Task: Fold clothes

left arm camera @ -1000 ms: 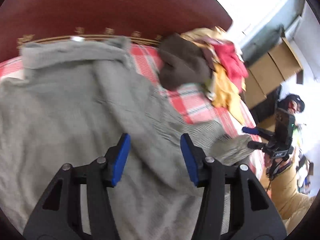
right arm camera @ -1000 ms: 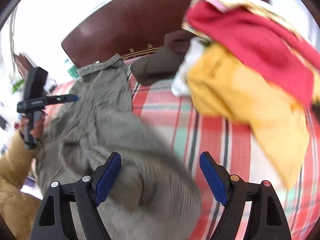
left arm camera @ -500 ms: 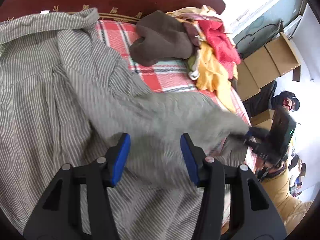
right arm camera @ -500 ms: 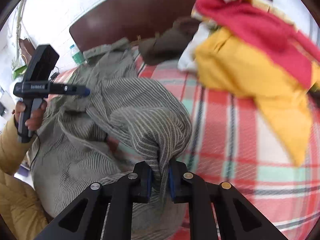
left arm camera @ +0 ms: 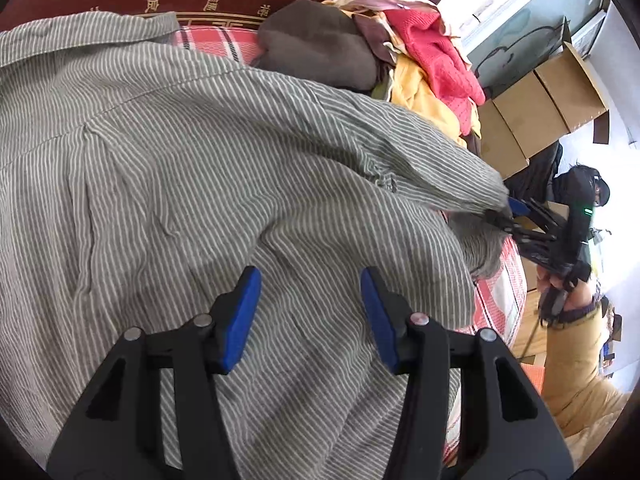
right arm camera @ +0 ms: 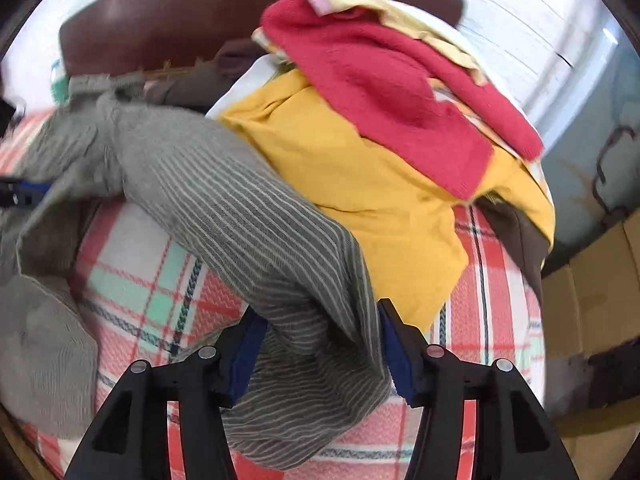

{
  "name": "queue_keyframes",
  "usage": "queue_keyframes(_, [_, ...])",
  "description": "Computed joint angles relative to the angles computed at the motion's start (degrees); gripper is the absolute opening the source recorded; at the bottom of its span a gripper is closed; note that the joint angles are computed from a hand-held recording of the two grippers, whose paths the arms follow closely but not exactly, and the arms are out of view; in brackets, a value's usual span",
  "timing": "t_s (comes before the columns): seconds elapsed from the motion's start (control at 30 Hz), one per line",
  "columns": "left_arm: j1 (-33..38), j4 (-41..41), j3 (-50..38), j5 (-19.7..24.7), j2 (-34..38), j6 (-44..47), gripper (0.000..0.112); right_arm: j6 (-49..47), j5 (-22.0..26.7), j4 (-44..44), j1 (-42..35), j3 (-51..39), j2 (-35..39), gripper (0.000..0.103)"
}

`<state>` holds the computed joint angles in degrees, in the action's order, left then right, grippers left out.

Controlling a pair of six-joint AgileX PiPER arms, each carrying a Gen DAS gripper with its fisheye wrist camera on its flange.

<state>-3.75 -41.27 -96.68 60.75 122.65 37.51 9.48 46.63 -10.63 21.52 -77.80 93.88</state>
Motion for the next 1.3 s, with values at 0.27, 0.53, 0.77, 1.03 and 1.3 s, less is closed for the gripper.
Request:
queue_keyframes(0.27, [-1.54,-1.79,-0.48,0.35,-0.13,1.25,0.055,-7.75,-11.94,24.06,-9.15,15.39,-13.10,0.082])
queue_keyframes(0.53, [-2.28,-3.13,8.73,-1.65,-3.44,3.85,0.055,0.48,-13.87,21.34,-6.76,17.84,-10.44,0.081])
queue_keyframes(0.77, [13.49,-8.57,31.51,-8.03,-18.06,14.73,0.055,-29.90,-13.19,46.72,-3.47,17.90,-13.99,0.082])
queue_keyframes(1.03, [39.70,-8.13,45.44,-4.34,-28.45,27.15,0.069,-31.10,-10.83,47.16,7.97,10.88,0.76,0.082])
queue_keyframes(1.3, [51.43,-7.84,46.52,-0.05,-27.61,35.80,0.075,-38.09,-10.85,57.35,11.32,13.14,1.73,0.006])
